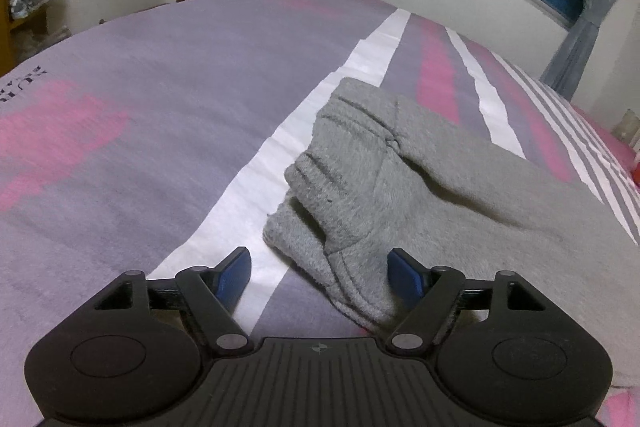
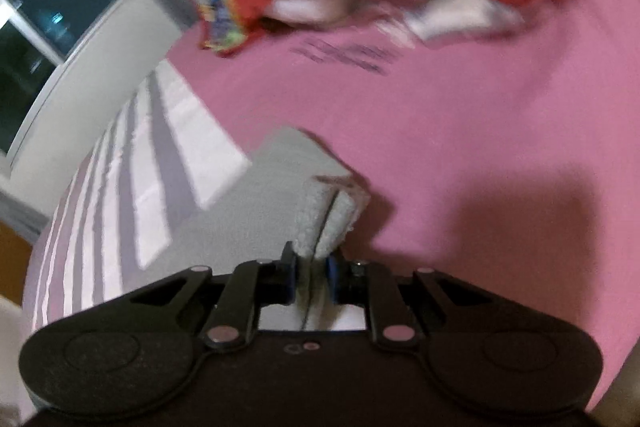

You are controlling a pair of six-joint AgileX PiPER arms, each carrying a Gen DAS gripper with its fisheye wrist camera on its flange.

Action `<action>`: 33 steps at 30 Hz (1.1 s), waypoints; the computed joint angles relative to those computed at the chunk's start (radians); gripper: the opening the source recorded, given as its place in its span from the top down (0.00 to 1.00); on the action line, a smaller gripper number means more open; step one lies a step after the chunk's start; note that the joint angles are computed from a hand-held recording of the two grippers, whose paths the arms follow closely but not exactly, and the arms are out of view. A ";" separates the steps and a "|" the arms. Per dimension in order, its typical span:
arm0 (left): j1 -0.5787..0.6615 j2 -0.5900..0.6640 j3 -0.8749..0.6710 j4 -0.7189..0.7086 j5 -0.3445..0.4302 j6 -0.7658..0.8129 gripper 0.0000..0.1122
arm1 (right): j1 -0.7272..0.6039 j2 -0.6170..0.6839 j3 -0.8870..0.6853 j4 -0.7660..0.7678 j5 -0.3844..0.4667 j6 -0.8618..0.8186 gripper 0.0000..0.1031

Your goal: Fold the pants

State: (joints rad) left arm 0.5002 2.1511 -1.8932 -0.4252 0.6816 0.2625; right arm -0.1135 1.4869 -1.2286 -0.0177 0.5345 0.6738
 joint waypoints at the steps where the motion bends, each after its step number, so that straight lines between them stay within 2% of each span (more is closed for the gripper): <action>1: 0.004 0.001 0.002 -0.014 0.002 0.014 0.33 | 0.033 0.008 -0.036 -0.065 0.015 0.049 0.87; 6: 0.032 0.006 0.001 -0.097 0.028 0.109 0.33 | 0.173 0.082 -0.235 -0.226 0.118 0.134 0.87; 10: 0.055 -0.008 0.041 -0.177 0.024 0.199 0.33 | 0.316 0.206 -0.473 -0.279 0.207 0.073 0.87; 13: 0.062 -0.028 0.081 -0.208 0.012 0.246 0.33 | 0.443 0.359 -0.726 -0.288 0.289 -0.023 0.87; 16: 0.065 -0.059 0.144 -0.240 -0.022 0.293 0.33 | 0.564 0.535 -0.989 -0.247 0.352 -0.170 0.87; 20: 0.083 -0.109 0.234 -0.318 -0.051 0.361 0.33 | 0.669 0.750 -1.266 -0.083 0.423 -0.353 0.87; 22: 0.097 -0.144 0.287 -0.353 -0.057 0.406 0.33 | 0.724 0.809 -1.301 -0.066 0.441 -0.440 0.87; 24: 0.103 -0.193 0.349 -0.342 -0.078 0.442 0.33 | 0.779 0.833 -1.280 -0.121 0.453 -0.491 0.87; 30: 0.163 -0.366 0.612 -0.536 -0.140 0.699 0.33 | 0.872 0.720 -0.950 -0.315 0.273 -0.463 0.87; 33: 0.185 -0.422 0.699 -0.597 -0.156 0.774 0.33 | 0.907 0.693 -0.891 -0.375 0.247 -0.454 0.87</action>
